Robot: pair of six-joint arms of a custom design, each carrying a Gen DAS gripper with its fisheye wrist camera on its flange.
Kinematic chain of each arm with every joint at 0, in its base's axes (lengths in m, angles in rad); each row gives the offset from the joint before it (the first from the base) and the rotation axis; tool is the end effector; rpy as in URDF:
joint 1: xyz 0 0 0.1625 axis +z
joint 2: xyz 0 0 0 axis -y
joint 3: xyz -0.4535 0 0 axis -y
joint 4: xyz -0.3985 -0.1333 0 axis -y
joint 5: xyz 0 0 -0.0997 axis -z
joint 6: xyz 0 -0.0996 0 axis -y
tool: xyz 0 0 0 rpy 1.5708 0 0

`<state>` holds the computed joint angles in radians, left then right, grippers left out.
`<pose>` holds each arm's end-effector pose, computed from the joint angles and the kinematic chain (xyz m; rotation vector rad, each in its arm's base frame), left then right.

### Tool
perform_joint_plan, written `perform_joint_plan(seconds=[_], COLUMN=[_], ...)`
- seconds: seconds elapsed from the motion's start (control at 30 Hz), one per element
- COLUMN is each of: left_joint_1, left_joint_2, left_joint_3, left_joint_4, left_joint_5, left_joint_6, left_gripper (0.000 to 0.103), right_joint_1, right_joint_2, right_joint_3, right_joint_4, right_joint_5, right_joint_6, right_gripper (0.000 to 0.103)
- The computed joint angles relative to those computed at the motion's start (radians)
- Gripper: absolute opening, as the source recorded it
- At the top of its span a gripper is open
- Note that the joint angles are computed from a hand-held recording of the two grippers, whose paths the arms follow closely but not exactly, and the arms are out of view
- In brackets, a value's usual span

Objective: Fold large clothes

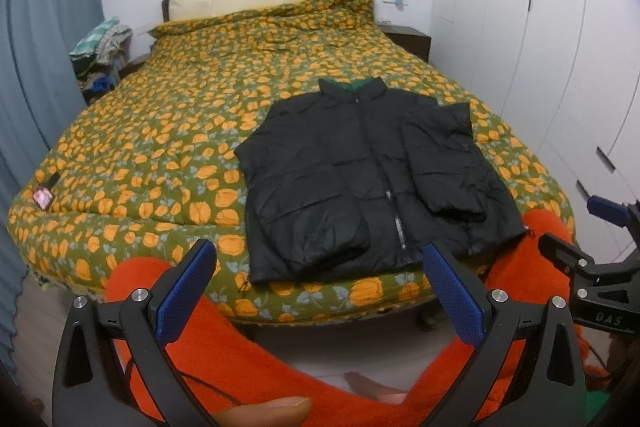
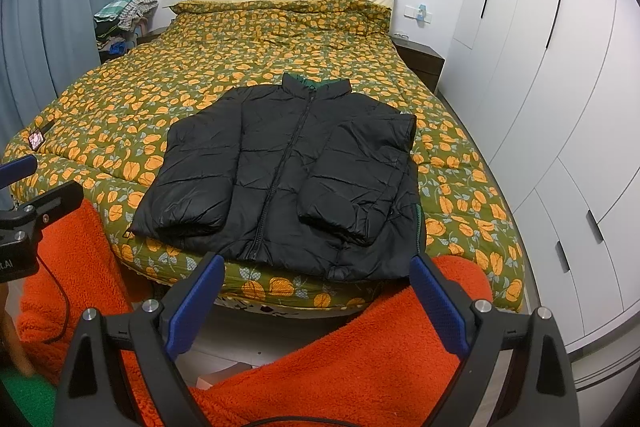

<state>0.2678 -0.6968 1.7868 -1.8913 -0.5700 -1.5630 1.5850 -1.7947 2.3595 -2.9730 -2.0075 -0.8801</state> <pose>-0.4887 -0.3593 -0.0078 0.1861 2.1115 -1.0059 0.0964 -0.3684 0.4050 0.7947 -2.1859 0.7195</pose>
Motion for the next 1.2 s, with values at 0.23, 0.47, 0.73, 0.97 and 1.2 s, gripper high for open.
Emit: perform_joint_plan(seconds=[0.23, 0.47, 0.73, 0.97, 1.2], left_joint_1=[0.001, 0.003, 0.005, 0.013, 0.028], left_joint_2=[0.003, 0.0, 0.005, -0.012, -0.024], left_joint_3=[-0.002, -0.001, -0.017, -0.012, -0.002], left_joint_4=[-0.011, -0.003, 0.046, 0.072, 0.054], left_joint_5=[-0.01, -0.009, -0.006, 0.015, 0.033], left_joint_6=[0.036, 0.029, 0.012, -0.013, -0.012], left_gripper=[0.103, 0.103, 0.103, 0.103, 0.103], right_joint_1=[0.002, 0.002, -0.002, -0.009, -0.015], right_joint_2=[-0.001, -0.001, 0.007, 0.014, 0.027], right_joint_3=[0.0, 0.0, -0.008, -0.015, -0.027], right_joint_4=[0.002, 0.003, 0.007, 0.007, 0.022], right_joint_5=[-0.002, -0.002, 0.004, 0.008, 0.009], right_joint_6=[0.0, 0.002, 0.005, 0.007, 0.008], right_gripper=[0.095, 0.095, 0.095, 0.095, 0.095])
